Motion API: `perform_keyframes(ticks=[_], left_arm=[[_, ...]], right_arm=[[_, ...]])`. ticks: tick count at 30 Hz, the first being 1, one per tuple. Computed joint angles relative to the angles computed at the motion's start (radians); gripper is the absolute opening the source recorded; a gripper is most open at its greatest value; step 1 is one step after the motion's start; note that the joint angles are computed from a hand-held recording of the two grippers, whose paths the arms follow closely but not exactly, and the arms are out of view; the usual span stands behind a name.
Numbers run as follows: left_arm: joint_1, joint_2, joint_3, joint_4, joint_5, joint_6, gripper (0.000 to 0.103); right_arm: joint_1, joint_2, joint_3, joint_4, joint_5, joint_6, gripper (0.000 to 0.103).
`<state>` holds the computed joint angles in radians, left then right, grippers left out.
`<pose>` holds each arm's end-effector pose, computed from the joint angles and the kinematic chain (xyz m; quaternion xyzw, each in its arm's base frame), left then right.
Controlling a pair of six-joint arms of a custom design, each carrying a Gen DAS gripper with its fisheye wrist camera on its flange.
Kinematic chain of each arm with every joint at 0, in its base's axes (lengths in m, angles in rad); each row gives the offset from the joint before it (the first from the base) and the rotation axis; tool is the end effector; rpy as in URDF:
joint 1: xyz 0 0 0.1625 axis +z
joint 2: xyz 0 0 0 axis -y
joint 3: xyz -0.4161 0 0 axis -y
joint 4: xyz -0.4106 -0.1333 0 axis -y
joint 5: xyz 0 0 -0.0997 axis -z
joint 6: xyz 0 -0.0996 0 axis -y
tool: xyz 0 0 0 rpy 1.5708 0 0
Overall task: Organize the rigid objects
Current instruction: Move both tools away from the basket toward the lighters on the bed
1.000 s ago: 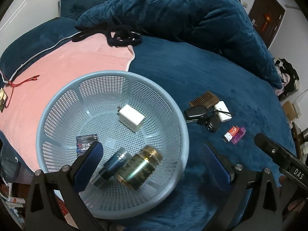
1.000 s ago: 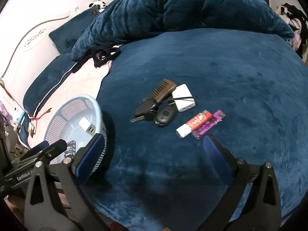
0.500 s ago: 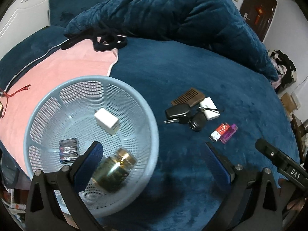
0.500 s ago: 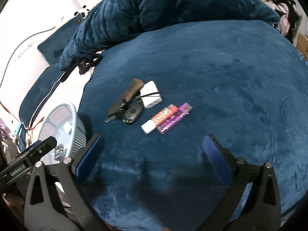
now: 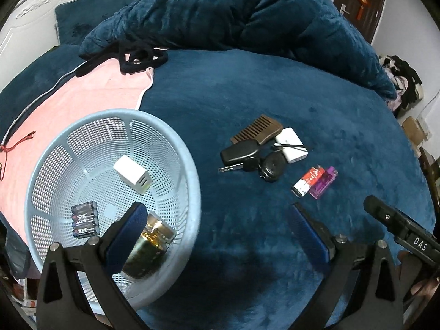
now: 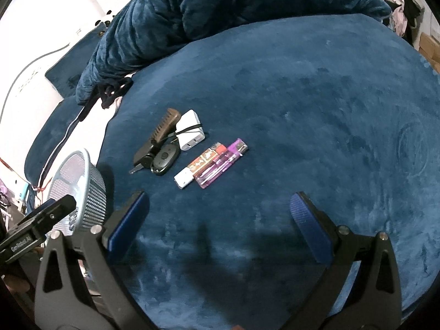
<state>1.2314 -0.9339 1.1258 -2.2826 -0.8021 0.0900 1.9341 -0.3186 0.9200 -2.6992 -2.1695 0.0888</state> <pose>-0.0662 -0.7960 0.4061 0.0967 0.8959 -0.2815 0.3299 0.3782 -0.7776 0.0396 0.0501 -0.9244 0.3064 0.2217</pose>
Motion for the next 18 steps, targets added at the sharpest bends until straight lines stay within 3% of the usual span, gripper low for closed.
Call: perform_keyframes(ticks=[18], left_arm=[[-0.029, 0.109, -0.054, 0.023, 0.009, 0.077, 0.102]], right_arm=[[-0.057, -0.034, 0.037, -0.035, 0.036, 0.011, 0.103]])
